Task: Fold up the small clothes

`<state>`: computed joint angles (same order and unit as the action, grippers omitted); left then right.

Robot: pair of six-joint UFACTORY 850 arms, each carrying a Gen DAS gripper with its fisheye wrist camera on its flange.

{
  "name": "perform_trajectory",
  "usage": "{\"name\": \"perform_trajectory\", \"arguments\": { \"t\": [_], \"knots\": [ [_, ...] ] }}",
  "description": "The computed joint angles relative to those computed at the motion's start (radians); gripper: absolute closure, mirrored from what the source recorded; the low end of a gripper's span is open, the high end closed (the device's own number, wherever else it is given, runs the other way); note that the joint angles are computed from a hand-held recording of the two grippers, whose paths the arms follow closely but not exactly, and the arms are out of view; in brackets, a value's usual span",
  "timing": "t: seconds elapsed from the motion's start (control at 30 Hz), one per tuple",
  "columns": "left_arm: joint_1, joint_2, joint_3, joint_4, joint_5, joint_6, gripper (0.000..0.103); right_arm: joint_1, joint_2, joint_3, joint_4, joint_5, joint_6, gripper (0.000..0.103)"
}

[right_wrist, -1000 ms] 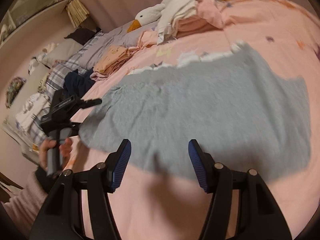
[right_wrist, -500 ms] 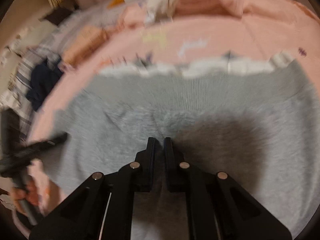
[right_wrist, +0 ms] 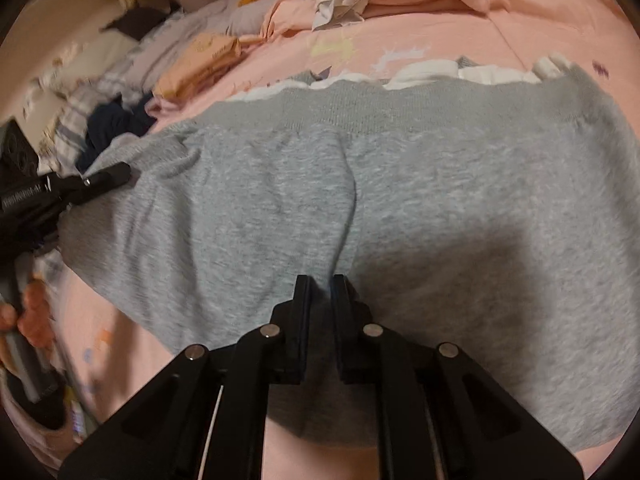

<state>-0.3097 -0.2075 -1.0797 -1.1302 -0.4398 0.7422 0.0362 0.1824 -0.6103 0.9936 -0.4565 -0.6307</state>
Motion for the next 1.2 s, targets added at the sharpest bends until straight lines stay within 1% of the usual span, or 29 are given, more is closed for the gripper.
{"name": "perform_trajectory", "arguments": {
  "t": [0.07,0.13,0.2,0.3,0.33,0.43,0.47,0.57,0.63,0.7,0.73,0.77,0.83,0.9,0.93,0.97,1.03,1.1,1.13,1.2],
  "knots": [
    [-0.037,0.01,-0.023,0.096,0.028,-0.083,0.095,-0.051,0.033,0.029,0.139,-0.052,-0.116,0.09],
    [-0.068,0.011,-0.047,0.183,0.038,-0.153,0.095,-0.09,0.066,0.055,0.214,-0.077,-0.175,0.089],
    [-0.112,0.009,-0.077,0.304,0.056,-0.254,0.095,-0.16,0.101,0.083,0.3,-0.127,-0.24,0.087],
    [-0.168,-0.008,-0.127,0.4,0.06,-0.334,0.095,-0.263,0.148,0.117,0.36,-0.192,-0.286,0.084],
    [-0.182,-0.013,-0.137,0.409,0.059,-0.339,0.095,-0.295,0.164,0.129,0.368,-0.209,-0.294,0.082],
    [-0.239,-0.038,-0.186,0.463,0.053,-0.381,0.095,-0.386,0.184,0.151,0.401,-0.271,-0.33,0.08],
    [-0.256,-0.047,-0.199,0.478,0.052,-0.393,0.095,-0.432,0.183,0.159,0.417,-0.309,-0.347,0.08],
    [-0.313,-0.086,-0.246,0.503,0.032,-0.403,0.095,-0.518,0.186,0.178,0.418,-0.357,-0.354,0.079],
    [-0.354,-0.119,-0.275,0.552,0.028,-0.437,0.095,-0.557,0.18,0.185,0.425,-0.385,-0.361,0.078],
    [-0.386,-0.152,-0.3,0.61,0.021,-0.482,0.095,-0.604,0.169,0.195,0.443,-0.421,-0.364,0.075],
    [-0.397,-0.177,-0.317,0.612,0.002,-0.484,0.095,-0.63,0.17,0.203,0.446,-0.441,-0.362,0.071],
    [-0.406,-0.199,-0.333,0.61,-0.016,-0.486,0.095,-0.661,0.161,0.211,0.465,-0.476,-0.366,0.071],
    [-0.422,-0.246,-0.365,0.61,-0.054,-0.491,0.095,-0.685,0.146,0.217,0.495,-0.518,-0.379,0.072],
    [-0.441,-0.28,-0.389,0.673,-0.074,-0.546,0.093,-0.713,0.138,0.219,0.508,-0.555,-0.377,0.07],
    [-0.448,-0.293,-0.397,0.694,-0.09,-0.567,0.092,-0.719,0.133,0.217,0.514,-0.562,-0.372,0.067],
    [-0.449,-0.299,-0.4,0.7,-0.101,-0.576,0.091,-0.736,0.131,0.22,0.524,-0.581,-0.364,0.064],
    [-0.447,-0.3,-0.397,0.685,-0.116,-0.563,0.08,-0.757,0.117,0.222,0.543,-0.617,-0.358,0.06],
    [-0.442,-0.292,-0.393,0.646,-0.135,-0.526,0.049,-0.775,0.102,0.222,0.555,-0.652,-0.343,0.057],
    [-0.439,-0.279,-0.38,0.62,-0.128,-0.498,0.047,-0.782,0.099,0.221,0.554,-0.664,-0.337,0.054],
    [-0.434,-0.247,-0.354,0.612,-0.109,-0.475,0.047,-0.783,0.093,0.218,0.552,-0.682,-0.325,0.052]
  ]
}}
